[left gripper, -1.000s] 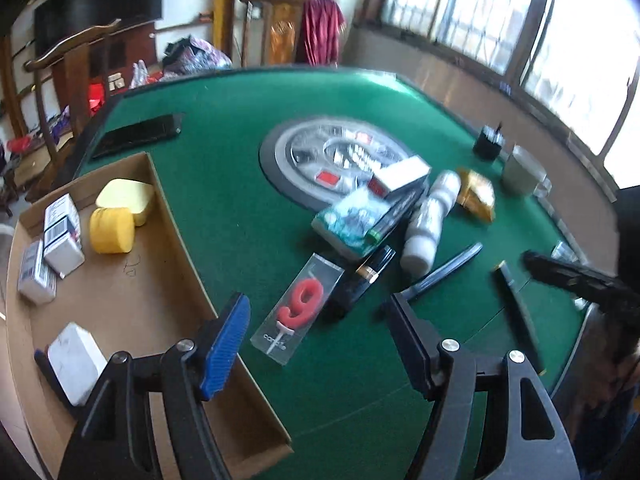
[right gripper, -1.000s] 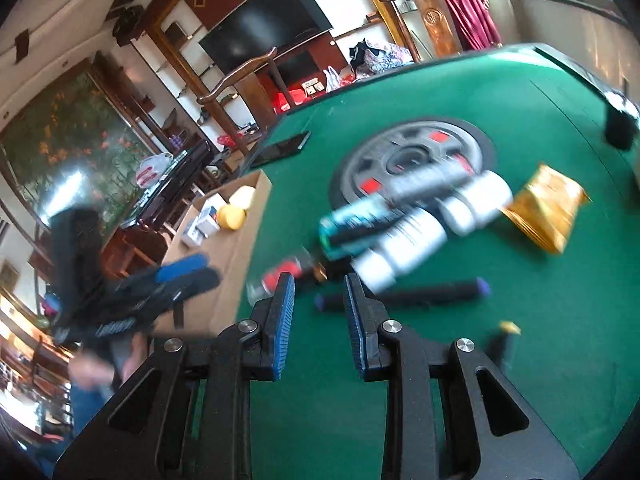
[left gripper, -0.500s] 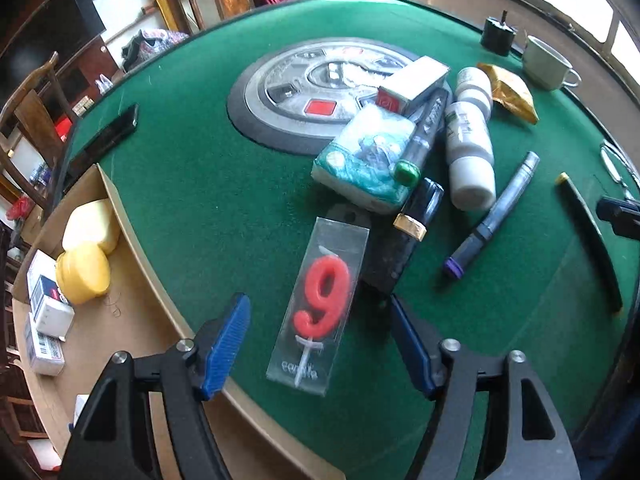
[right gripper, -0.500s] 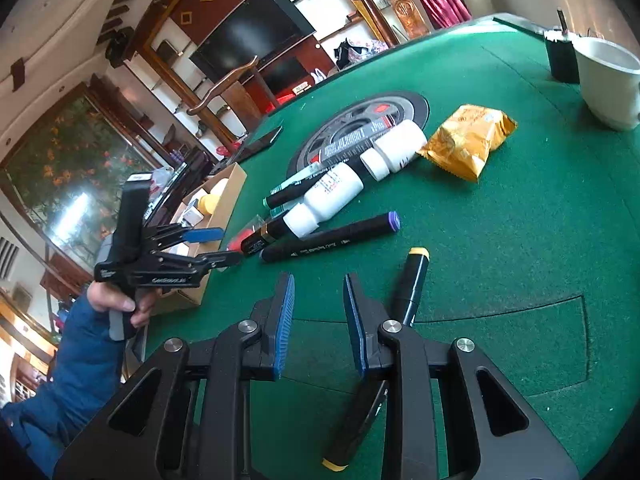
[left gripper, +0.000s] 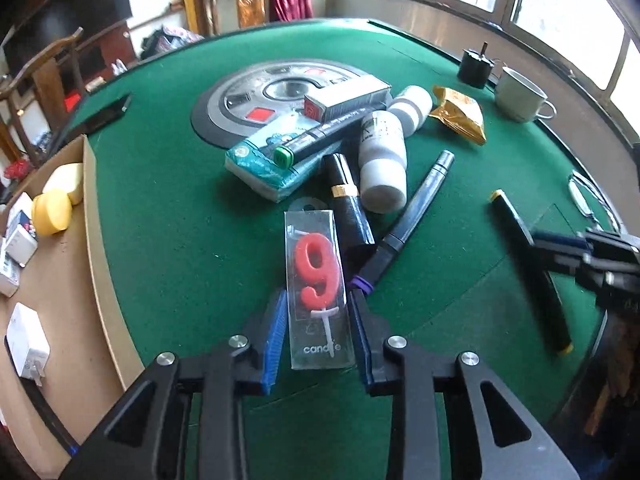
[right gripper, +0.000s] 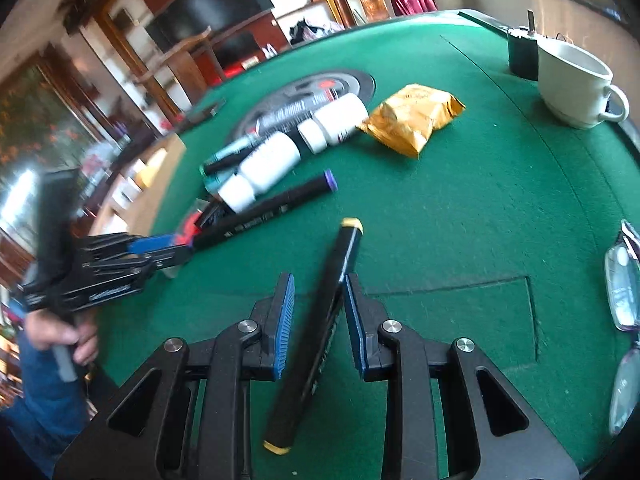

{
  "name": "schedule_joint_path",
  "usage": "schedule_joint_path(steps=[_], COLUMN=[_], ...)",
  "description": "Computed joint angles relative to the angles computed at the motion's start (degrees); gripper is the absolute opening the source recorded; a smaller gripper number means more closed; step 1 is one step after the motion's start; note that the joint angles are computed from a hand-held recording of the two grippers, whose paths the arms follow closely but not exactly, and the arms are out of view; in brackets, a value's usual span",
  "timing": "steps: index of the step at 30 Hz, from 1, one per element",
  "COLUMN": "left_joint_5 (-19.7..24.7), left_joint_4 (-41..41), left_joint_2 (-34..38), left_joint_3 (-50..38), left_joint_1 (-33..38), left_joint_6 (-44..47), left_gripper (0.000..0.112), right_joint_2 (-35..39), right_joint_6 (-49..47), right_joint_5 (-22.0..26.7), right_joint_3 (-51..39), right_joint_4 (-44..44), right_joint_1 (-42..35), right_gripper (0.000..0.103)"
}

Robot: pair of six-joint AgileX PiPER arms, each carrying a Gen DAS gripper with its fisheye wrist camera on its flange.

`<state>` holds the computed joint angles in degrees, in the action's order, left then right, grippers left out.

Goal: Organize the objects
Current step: 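Grasp the red candle package with the left tool while the right tool grasps the black marker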

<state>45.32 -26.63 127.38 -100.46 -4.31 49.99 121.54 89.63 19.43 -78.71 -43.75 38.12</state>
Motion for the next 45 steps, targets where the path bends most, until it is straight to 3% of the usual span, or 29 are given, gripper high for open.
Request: schedule_joint_path(steps=[2,7,9,10,14,19,24,37,42,45], left_joint_5=[0.2,-2.3,-2.4,-2.1,-3.7,1.5,5.4,11.2,12.2,12.7], left_joint_4=[-0.7,-2.3,-2.6,-3.0,-6.2,-9.3,-15.0,-23.0,-22.9,-22.4], left_joint_2=[0.8,0.2,0.2,0.4,-0.2,2.2,3.0,3.9,6.1,7.9], left_joint_3=[-1.2,0.5,0.5,0.4,2.2,-2.7,-5.3,-11.6,-16.0,-19.7], left_joint_1=[0.2,0.1,0.2,0.3,1.0,3.1,5.5,11.5,13.9,15.3], left_joint_6=[-0.2,2.3,2.7,3.0,6.2,4.7,5.6,5.0,1.8,-1.1], left_gripper=[0.031,0.033,0.034,0.034,0.027,0.027,0.027,0.027,0.027,0.027], right_joint_2=[2.1,8.0,9.4,9.5,6.7,3.4,3.3,10.6,16.8,22.9], right_joint_6=[-8.4,-16.5,-16.3,-15.2,-10.1,-0.3,2.7,-17.6,-30.1,-37.5], right_joint_5=[5.1,22.1,25.0,25.1,18.8,13.8,9.2,9.9,13.6,18.6], right_joint_3=[-4.5,-16.4,-18.4,-18.3,-13.1,-8.9,-9.8,-27.5,-41.1,-53.7], right_joint_4=[7.1,7.9,6.1,5.1,3.2,-3.4,-5.9,9.1,20.0,26.1], right_joint_1=[1.2,5.1,6.0,6.0,4.5,3.9,3.1,3.5,3.2,3.1], right_gripper=[0.025,0.025,0.023,0.016,0.014,0.014,0.014,0.014,0.014,0.014])
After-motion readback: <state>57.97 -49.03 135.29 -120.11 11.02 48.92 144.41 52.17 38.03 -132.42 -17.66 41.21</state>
